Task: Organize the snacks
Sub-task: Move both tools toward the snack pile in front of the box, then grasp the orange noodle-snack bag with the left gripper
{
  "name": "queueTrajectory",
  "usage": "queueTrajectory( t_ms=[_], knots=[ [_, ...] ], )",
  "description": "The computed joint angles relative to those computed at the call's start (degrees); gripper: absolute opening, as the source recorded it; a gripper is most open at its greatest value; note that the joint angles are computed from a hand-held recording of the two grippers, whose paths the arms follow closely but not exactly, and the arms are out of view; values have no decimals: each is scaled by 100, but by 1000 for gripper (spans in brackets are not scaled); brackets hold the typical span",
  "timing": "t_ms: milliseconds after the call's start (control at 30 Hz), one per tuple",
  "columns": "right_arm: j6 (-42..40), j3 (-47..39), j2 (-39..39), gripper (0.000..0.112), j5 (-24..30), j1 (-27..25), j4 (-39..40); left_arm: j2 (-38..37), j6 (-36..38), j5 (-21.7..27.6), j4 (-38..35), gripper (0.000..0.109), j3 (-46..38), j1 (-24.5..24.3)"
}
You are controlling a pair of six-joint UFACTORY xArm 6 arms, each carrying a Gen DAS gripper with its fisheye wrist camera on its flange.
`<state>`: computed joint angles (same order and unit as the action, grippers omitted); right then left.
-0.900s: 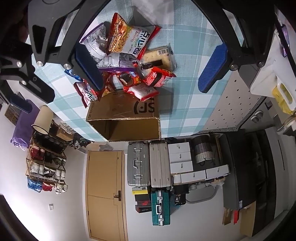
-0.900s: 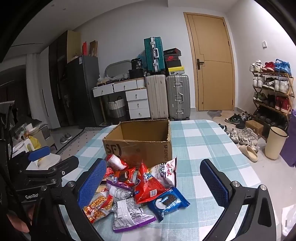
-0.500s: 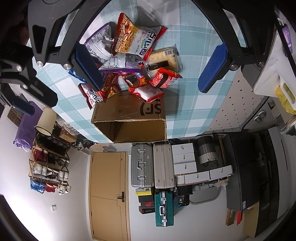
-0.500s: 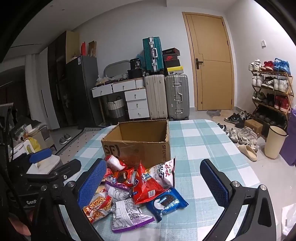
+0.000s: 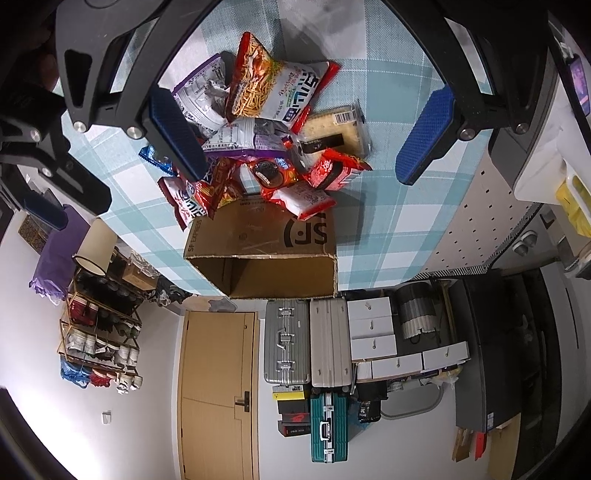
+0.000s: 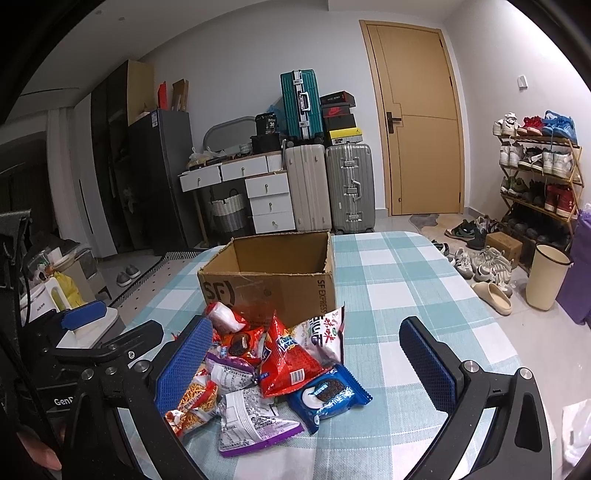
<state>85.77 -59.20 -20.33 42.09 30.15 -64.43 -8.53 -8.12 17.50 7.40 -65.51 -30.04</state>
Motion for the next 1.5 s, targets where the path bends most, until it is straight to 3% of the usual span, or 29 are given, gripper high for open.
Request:
queueTrajectory(
  t_ms=[467,733,933,1067,1133,1233,1333,1400,1500],
  knots=[
    [-292,117,-72,103,204,37,146,245,570,207,-632,102,64,43],
    [-211,173,-100,103,167,27,136,329,1290,332,-1436,102,113,61],
    [318,413,-211,103,89,14,-533,542,1976,758,-2383,102,-69,128],
    [312,469,-238,103,20,-40,-415,678,2530,1011,-3029,101,-176,154],
    [291,482,-252,103,21,-41,-400,753,2805,1179,-3386,98,-228,172],
    [297,492,-245,103,-38,-76,-434,971,3261,1731,-4013,81,-469,249],
    [140,450,-171,103,-83,-116,-220,1057,3603,1680,-4254,77,-484,224],
    [-75,393,-84,103,-91,-146,25,1122,3926,1761,-4607,67,-542,270],
    [-330,304,57,103,-143,-221,322,1192,4365,1908,-5080,61,-598,371]
  ],
)
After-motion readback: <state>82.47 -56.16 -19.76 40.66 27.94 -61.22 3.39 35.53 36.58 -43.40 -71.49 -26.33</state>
